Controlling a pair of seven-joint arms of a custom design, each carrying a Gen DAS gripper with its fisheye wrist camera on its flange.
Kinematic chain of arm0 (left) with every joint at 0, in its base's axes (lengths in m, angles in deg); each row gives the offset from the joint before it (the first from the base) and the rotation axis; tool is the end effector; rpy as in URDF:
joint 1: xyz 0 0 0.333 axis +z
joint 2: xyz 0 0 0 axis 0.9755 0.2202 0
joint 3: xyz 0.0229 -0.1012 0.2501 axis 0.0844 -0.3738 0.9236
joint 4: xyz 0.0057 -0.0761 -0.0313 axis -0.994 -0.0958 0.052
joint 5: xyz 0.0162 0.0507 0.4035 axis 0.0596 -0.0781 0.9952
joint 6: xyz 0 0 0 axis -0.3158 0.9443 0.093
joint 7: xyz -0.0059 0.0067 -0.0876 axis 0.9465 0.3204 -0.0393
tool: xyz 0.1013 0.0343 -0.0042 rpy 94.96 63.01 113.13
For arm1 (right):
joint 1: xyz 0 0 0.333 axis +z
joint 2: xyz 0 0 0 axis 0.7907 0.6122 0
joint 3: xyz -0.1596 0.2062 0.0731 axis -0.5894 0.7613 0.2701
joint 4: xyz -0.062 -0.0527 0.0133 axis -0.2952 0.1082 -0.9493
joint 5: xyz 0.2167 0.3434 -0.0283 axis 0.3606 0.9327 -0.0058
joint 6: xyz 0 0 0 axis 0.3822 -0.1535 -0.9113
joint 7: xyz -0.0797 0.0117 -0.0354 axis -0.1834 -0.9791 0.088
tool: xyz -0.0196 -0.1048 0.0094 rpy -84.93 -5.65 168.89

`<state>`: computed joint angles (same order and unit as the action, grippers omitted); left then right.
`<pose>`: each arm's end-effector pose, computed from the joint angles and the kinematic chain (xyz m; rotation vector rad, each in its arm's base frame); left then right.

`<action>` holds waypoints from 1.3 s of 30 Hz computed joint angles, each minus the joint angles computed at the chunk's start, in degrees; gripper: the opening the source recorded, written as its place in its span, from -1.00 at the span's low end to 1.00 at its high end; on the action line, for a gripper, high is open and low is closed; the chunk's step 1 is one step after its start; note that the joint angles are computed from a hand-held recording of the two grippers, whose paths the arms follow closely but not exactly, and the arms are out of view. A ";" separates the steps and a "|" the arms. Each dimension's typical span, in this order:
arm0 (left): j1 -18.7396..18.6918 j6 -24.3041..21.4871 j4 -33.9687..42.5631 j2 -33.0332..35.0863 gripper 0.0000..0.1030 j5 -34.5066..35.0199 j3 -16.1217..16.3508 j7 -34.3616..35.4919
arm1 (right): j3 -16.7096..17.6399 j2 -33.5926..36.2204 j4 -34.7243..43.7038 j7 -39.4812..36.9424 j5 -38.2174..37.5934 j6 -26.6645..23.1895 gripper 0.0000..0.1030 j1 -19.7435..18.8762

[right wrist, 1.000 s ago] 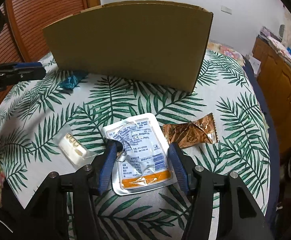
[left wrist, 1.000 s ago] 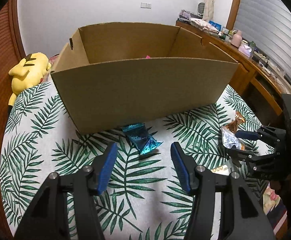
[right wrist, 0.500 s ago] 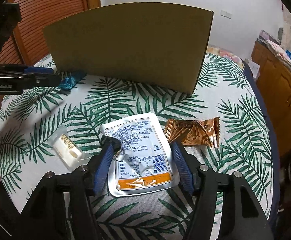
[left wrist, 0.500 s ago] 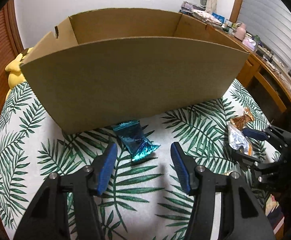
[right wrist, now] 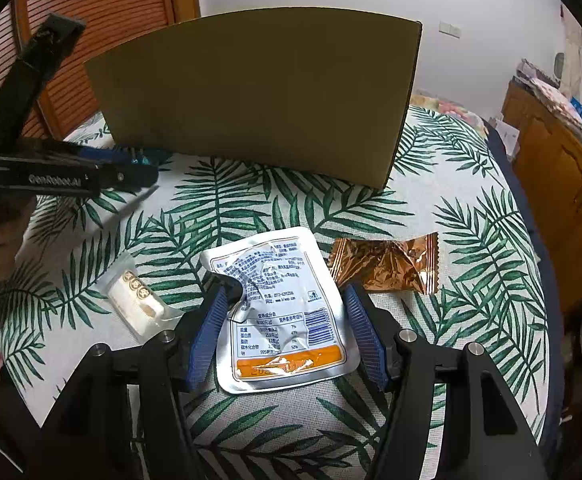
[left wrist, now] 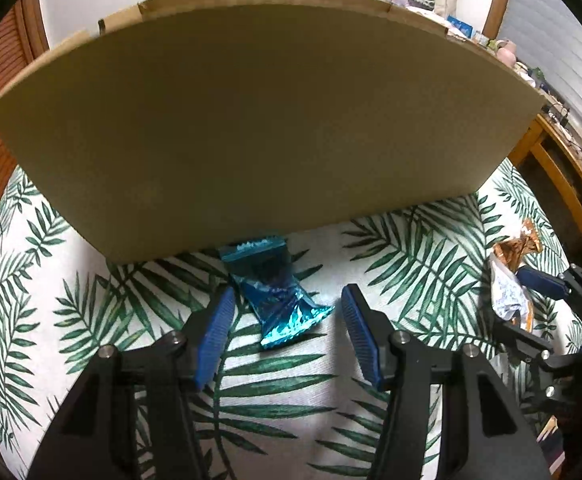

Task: Organize snacks
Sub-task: 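Grasp the silver orange-striped pack with the right gripper while the left grasps the teal foil packet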

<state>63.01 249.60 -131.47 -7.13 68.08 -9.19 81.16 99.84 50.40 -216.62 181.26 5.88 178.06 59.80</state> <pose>0.5561 -0.3209 0.3426 -1.3225 2.5287 -0.7840 0.3814 0.2237 0.3433 -1.8155 1.8281 -0.6131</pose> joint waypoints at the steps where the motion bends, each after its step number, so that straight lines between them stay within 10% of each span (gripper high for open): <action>1: -0.22 0.16 0.19 0.22 0.09 0.40 0.21 -0.34 | -0.03 0.01 0.00 0.05 0.00 0.09 0.23 0.01; 10: -3.41 0.13 0.46 0.85 0.37 9.09 2.85 -5.89 | 0.00 -0.24 -0.27 -0.07 0.22 0.36 0.23 -0.10; 23: 0.52 -2.74 1.63 0.72 0.35 2.47 -0.43 -0.76 | 0.21 -0.18 -0.20 0.05 0.13 0.32 0.23 -0.23; 34: 2.50 -2.60 0.89 -0.58 -0.51 -4.38 -0.70 6.21 | 0.14 -0.10 -0.03 0.18 -0.25 -0.08 0.23 -0.13; 39: 3.17 -1.37 -2.45 -3.25 -0.53 -8.39 -1.38 10.36 | 0.24 -0.03 0.12 0.51 -0.64 -0.43 0.23 -0.09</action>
